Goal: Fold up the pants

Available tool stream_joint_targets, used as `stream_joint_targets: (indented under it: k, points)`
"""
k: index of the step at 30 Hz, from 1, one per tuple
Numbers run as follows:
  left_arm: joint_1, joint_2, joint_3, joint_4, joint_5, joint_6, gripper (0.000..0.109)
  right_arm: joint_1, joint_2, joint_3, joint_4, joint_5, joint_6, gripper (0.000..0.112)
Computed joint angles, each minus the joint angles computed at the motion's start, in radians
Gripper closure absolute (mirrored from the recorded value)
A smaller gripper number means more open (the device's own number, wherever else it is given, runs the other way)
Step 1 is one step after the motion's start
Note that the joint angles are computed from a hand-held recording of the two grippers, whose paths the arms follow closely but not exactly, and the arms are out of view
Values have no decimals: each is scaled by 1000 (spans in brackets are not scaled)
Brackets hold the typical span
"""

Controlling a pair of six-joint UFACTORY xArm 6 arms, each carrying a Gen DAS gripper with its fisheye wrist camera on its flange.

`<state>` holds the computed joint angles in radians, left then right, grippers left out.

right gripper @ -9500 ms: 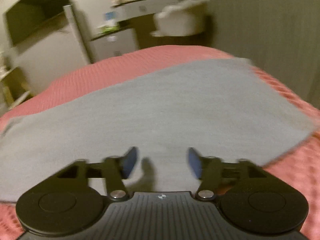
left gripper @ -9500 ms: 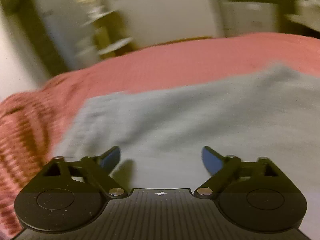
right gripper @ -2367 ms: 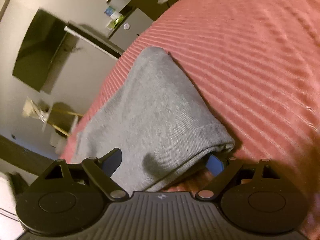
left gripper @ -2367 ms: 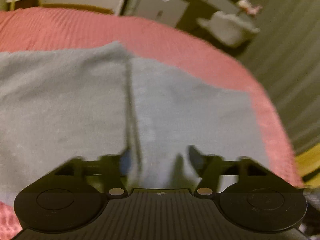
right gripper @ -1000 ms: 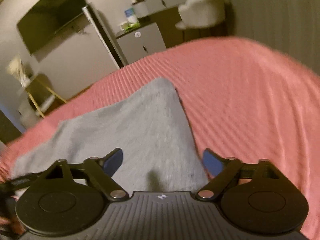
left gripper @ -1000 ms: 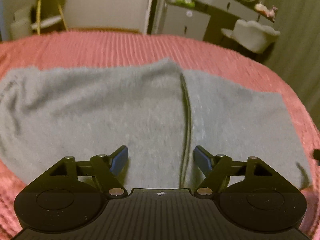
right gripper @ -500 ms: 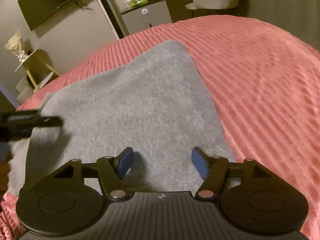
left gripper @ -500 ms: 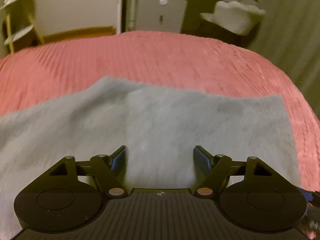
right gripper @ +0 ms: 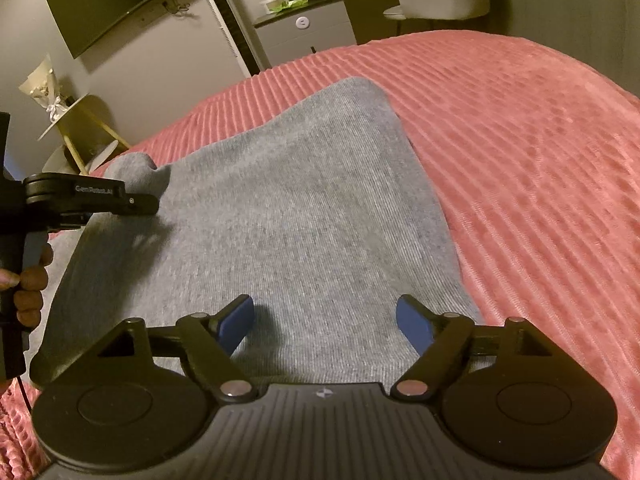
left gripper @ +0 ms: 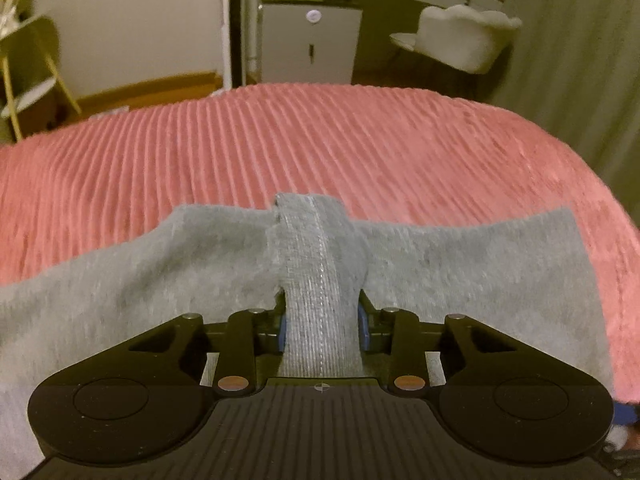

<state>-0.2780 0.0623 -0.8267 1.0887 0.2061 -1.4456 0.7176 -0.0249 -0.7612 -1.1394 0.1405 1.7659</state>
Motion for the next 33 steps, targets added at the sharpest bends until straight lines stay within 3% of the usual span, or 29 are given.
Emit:
stream_joint_targets:
  k: [2, 4, 7, 9, 10, 11, 13, 16, 18, 20, 23, 27, 30, 33]
  points:
    - [4, -16, 9, -5, 5, 2, 74, -3, 6, -4, 4, -1, -8, 33]
    - [-5, -40, 10, 44, 65, -28, 74, -5, 10, -7, 10, 0, -17, 33]
    - [-55, -69, -4, 103, 284, -57, 77, -5, 11, -7, 22, 0, -34, 32]
    - [-70, -101, 13, 67, 395, -20, 77, -3, 12, -9, 30, 3, -43, 31]
    - [-66, -140, 48, 59, 412, -15, 74, -3, 12, -8, 29, 4, -44, 31]
    - [-53, -196, 103, 61, 401, -13, 72, 0, 7, -6, 48, 9, -62, 31]
    - [-41, -326, 218, 37, 404, 15, 51, 2, -12, -7, 47, 28, -65, 31]
    - [-55, -509, 360, -44, 491, 57, 43, -6, -14, -46, -79, 83, 35, 34]
    - [-56, -632, 442, -138, 530, 74, 35, 5, 19, -96, -21, 159, -45, 59]
    - [-47, -744, 517, -187, 535, 28, 27, 21, 82, -173, 34, 242, -140, 72]
    - [2, -852, 605, -197, 497, -31, 25, 16, 203, -300, 103, 295, -290, 73]
    - [78, -853, 632, -231, 459, -10, 25, -11, 292, -438, 130, 320, -326, 70]
    - [113, -874, 651, -240, 465, -21, 25, -38, 299, -437, 209, 256, -357, 61]
    - [137, -896, 655, -265, 494, -13, 22, -6, 249, -356, 225, 235, -409, 54]
